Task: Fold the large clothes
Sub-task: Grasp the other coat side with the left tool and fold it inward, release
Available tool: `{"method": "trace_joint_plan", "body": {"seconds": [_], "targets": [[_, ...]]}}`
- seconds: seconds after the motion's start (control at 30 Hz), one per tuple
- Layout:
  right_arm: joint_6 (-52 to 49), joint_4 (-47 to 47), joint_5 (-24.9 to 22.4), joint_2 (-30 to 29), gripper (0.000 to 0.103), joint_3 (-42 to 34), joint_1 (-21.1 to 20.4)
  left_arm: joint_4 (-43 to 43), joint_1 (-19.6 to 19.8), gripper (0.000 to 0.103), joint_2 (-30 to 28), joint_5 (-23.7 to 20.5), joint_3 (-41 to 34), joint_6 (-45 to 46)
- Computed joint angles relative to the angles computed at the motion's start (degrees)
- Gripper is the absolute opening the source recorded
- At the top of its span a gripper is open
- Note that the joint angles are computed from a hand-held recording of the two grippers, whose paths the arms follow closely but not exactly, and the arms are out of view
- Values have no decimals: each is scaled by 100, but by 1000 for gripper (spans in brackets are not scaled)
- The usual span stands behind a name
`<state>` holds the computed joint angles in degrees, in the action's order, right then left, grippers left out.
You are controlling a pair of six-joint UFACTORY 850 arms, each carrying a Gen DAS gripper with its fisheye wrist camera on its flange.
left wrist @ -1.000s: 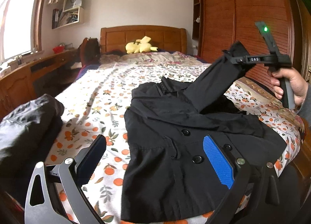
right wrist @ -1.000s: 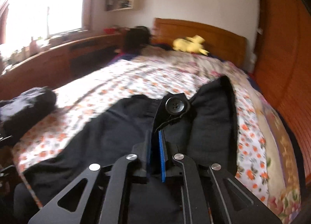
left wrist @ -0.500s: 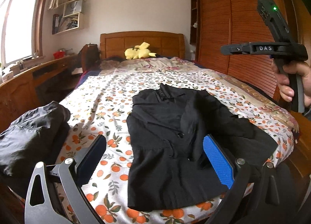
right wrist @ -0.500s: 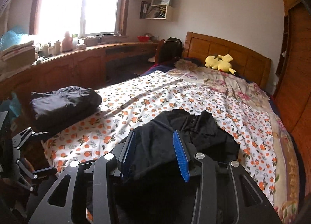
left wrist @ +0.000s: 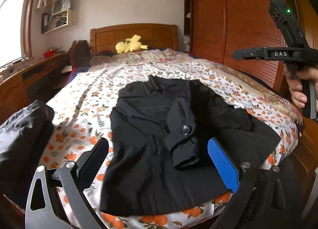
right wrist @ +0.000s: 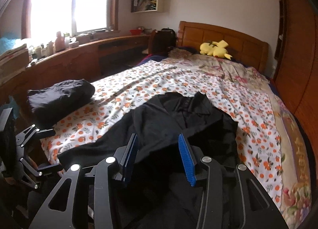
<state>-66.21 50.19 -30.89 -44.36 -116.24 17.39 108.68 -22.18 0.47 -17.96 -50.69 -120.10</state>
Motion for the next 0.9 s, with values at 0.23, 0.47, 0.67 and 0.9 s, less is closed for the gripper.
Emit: {"method": "trace_joint_plan", "body": {"seconds": [0.23,0.47,0.67,0.9], "targets": [[23,-3,115,7,52,199,-131,-94,-93,101,-381,86,-211,143],[-175,189,183,50,63,457,-245,-140,-173,101,-856,184,-455,177],[-258,249,186,-3,63,602,-357,-441,-245,90,-1374,152,-758,618],[41,49,218,-245,63,500,-431,-1108,-101,17,-1593,469,-946,1462]]}}
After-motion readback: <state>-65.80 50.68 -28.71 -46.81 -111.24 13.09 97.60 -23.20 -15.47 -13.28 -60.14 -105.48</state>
